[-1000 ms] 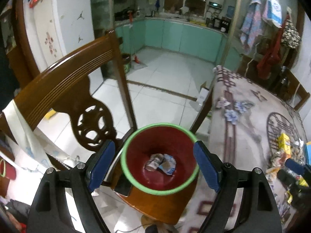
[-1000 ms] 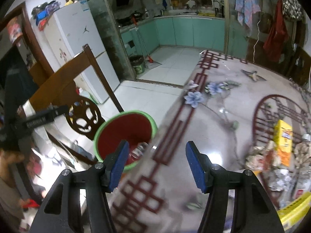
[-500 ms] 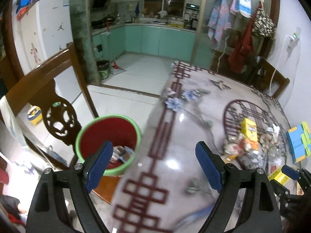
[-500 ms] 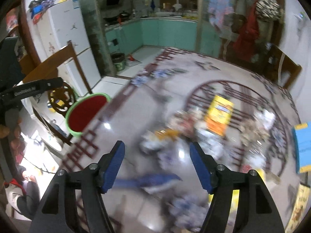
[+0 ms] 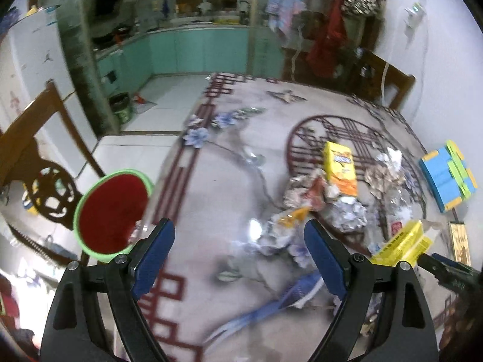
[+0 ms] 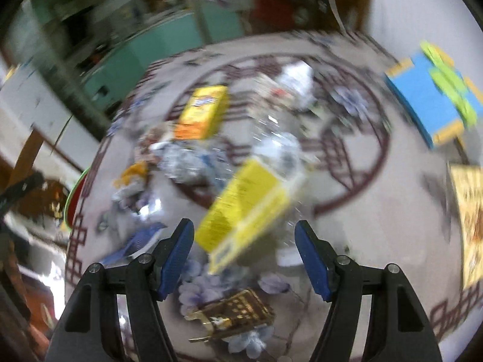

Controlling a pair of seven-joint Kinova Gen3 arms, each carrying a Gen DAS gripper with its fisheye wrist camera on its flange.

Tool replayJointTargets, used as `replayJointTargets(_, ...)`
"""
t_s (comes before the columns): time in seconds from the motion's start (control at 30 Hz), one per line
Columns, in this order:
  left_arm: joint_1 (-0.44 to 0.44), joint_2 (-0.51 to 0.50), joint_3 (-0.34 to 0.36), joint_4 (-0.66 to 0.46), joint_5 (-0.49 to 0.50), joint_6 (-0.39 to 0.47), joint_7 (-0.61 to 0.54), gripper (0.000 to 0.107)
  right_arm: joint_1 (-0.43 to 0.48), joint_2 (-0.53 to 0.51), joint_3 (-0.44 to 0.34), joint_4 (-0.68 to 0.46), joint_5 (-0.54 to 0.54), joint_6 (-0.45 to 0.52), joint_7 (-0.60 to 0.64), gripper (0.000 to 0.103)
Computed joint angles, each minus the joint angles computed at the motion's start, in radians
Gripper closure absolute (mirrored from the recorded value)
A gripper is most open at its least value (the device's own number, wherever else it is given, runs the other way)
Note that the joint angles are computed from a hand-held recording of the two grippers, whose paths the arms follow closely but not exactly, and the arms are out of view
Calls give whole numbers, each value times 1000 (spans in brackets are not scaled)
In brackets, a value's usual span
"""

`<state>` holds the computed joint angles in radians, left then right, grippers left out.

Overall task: Collect trash
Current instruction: 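Grasp a yellow-orange snack bag with the left gripper while the right grasps a yellow box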

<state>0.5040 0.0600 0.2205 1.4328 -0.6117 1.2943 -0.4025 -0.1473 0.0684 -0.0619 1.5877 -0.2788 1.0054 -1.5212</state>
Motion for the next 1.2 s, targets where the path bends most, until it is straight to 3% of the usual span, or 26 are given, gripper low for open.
replayJointTargets(0.17, 8, 27, -1, -18, 38, 2, -21, 20, 68, 95, 18, -23, -161, 40, -1, 35)
replayJointTargets(0.37, 14, 46, -17, -27, 67, 27, -19, 20, 108, 179, -12, -45, -255, 32, 23, 32)
replayJointTargets(0.43, 13, 52, -23, -29, 75, 26, -21, 20, 91, 178, -18, -44, -226, 13, 23, 39)
replayJointTargets(0.47, 12, 57, -27, -30, 79, 24, -24, 20, 93, 176, -26, -44, -229, 7, 40, 53)
replayJointTargets(0.5, 12, 59, -29, -27, 82, 19, -24, 20, 100, 173, -36, -46, -233, 2, 54, 78)
replayJointTargets(0.6, -4, 70, -42, -11, 106, -29, -38, 20, 73, 157, -25, -64, -204, -4, 82, 92)
replayJointTargets(0.87, -80, 179, -83, -17, 264, -169, -217, 20, 130, 93, -12, -62, -291, 18, 176, 92)
replayJointTargets(0.9, -84, 193, -88, -25, 284, -170, -237, 26, 134, 87, -8, -64, -300, 27, 181, 92)
replayJointTargets(0.97, -98, 222, -95, -43, 337, -160, -277, 47, 145, 85, 2, -80, -315, 48, 188, 92)
replayJointTargets(1.0, -103, 226, -100, -42, 361, -163, -289, 68, 147, 81, 5, -80, -320, 51, 189, 92)
replayJointTargets(1.03, -109, 223, -103, -36, 387, -174, -297, 79, 150, 78, 8, -82, -325, 55, 192, 92)
replayJointTargets(1.2, -83, 150, -111, 6, 386, -209, -256, 85, 145, 71, 10, -95, -333, 58, 199, 92)
